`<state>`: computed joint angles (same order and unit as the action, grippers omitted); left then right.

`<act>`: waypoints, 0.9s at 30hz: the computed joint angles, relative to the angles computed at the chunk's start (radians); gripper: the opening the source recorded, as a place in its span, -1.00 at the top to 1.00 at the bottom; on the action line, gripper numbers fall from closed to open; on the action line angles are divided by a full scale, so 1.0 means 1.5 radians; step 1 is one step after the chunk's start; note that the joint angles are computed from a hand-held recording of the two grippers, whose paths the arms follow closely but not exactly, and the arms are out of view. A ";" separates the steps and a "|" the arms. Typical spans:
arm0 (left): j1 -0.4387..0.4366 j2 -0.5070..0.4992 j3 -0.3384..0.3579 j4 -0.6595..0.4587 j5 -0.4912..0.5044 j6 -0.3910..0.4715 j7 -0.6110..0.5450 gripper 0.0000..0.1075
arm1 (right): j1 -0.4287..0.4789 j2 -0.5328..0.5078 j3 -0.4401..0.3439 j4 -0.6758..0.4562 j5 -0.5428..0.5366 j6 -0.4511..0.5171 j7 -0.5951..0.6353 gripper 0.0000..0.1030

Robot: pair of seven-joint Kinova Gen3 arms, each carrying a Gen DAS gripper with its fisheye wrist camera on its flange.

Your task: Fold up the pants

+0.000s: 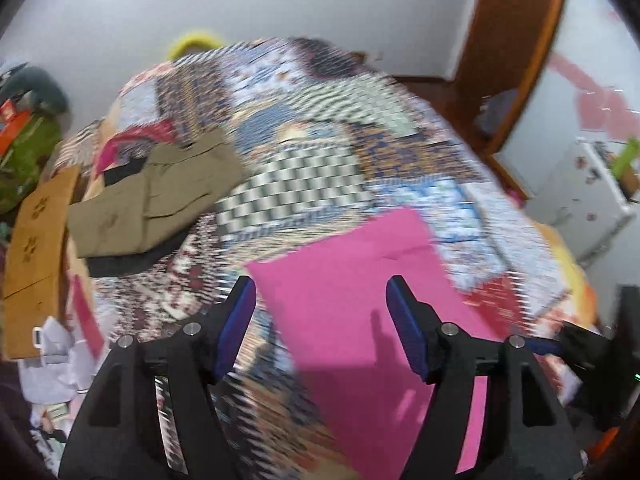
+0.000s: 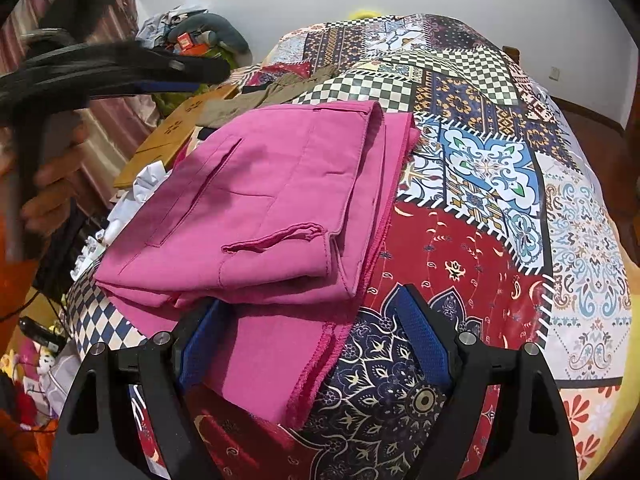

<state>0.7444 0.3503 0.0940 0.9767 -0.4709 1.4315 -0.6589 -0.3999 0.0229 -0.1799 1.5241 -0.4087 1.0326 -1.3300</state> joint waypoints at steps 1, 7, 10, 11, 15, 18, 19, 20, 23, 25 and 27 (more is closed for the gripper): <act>-0.015 0.004 -0.003 0.005 0.011 0.002 -0.006 -0.25 | 0.001 0.000 0.001 0.000 -0.001 0.001 0.001 -0.59; -0.080 0.073 -0.027 -0.042 0.056 0.059 -0.033 -0.25 | 0.000 0.003 0.000 -0.002 0.008 0.001 -0.013 -0.59; -0.100 0.103 -0.034 -0.057 0.073 0.075 -0.057 -0.27 | -0.003 0.005 -0.002 -0.009 0.018 0.005 -0.022 -0.58; -0.101 0.117 -0.039 -0.070 0.079 0.091 -0.072 -0.29 | -0.004 0.006 -0.002 -0.011 0.022 0.007 -0.026 -0.58; -0.078 0.113 -0.051 -0.033 0.048 0.085 -0.085 -0.56 | -0.006 0.007 -0.002 -0.017 0.036 0.012 -0.042 -0.58; -0.076 0.073 -0.048 0.028 0.051 0.057 -0.061 -0.57 | -0.009 0.002 -0.003 -0.018 0.063 0.007 -0.066 -0.58; -0.074 0.061 -0.045 0.045 0.048 0.053 -0.053 -0.62 | -0.009 0.001 -0.002 -0.018 0.068 0.008 -0.070 -0.58; -0.070 0.050 -0.043 0.060 0.040 0.053 -0.043 -0.65 | -0.007 -0.001 0.000 -0.018 0.074 0.007 -0.078 -0.58; -0.062 0.004 -0.031 0.126 0.023 0.042 -0.004 -0.71 | -0.001 -0.006 0.005 -0.017 0.088 0.008 -0.097 -0.58; -0.066 -0.025 -0.017 0.162 0.027 0.036 0.020 -0.71 | 0.005 -0.011 0.009 -0.017 0.096 0.007 -0.106 -0.58; -0.071 -0.058 -0.001 0.198 0.038 0.032 0.044 -0.71 | 0.009 -0.019 0.012 -0.019 0.112 0.006 -0.120 -0.58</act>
